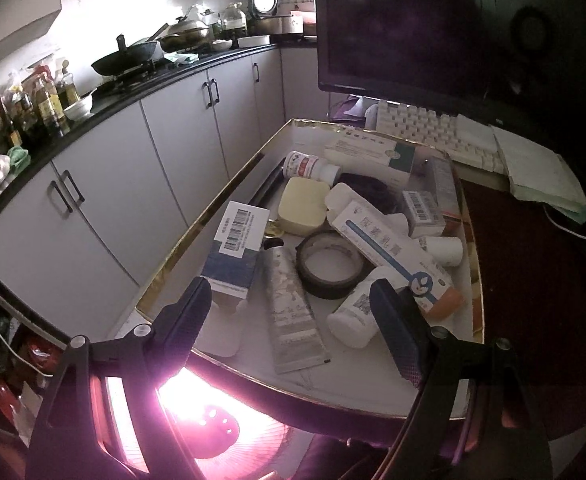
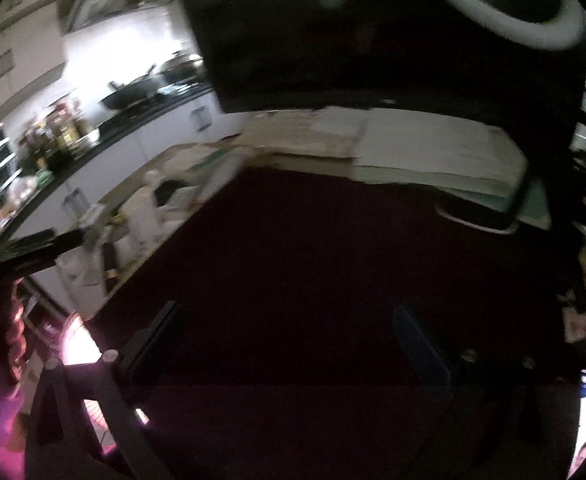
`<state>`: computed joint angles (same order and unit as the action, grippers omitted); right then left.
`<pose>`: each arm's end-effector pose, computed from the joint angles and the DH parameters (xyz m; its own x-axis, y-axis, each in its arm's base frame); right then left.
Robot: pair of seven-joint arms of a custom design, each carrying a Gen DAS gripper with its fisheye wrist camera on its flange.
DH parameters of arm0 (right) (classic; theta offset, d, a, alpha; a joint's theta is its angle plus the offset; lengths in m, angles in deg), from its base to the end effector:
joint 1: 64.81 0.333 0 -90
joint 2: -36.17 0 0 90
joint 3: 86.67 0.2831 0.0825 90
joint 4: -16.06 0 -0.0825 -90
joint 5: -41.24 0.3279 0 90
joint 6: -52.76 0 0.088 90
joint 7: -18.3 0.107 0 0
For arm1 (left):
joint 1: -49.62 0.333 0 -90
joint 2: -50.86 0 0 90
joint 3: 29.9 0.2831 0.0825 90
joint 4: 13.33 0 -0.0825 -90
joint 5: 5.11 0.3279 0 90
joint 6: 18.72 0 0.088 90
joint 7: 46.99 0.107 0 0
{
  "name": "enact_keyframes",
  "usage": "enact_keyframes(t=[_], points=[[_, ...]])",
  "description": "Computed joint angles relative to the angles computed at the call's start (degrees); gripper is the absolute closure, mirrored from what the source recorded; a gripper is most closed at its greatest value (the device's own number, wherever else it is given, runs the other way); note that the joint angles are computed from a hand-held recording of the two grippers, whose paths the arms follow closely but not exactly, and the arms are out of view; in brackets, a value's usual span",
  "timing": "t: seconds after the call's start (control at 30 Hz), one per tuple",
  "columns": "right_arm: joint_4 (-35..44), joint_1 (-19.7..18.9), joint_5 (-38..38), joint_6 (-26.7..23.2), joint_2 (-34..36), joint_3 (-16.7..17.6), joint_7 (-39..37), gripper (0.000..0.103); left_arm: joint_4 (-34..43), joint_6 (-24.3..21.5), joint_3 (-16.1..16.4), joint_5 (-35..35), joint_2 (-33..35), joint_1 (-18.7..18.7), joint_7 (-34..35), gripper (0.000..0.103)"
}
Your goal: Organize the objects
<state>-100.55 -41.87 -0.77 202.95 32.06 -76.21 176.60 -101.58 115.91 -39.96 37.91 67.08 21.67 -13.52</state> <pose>0.4322 0.3064 0.5348 -0.0199 -0.9904 -0.1368 -0.6739 0.1143 -0.7299 0.5082 -0.3667 0.5370 -0.0265 -0.9981 -0.0561 -0.6997 0.0585 -0.7120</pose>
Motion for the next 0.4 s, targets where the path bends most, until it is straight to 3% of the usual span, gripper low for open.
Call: enact_keyframes(t=[0.23, 0.4], points=[[-2.2, -1.7, -0.3, -2.8, -1.8, -0.4, 1.6, 0.0, 1.7, 0.0, 0.0, 0.4, 1.4, -1.0, 1.0, 0.021], [2.0, -1.7, -3.3, -13.9, 1.3, 0.0, 2.8, 0.0, 1.9, 2.8, -0.3, 0.6, 1.0, -1.8, 0.7, 0.021]])
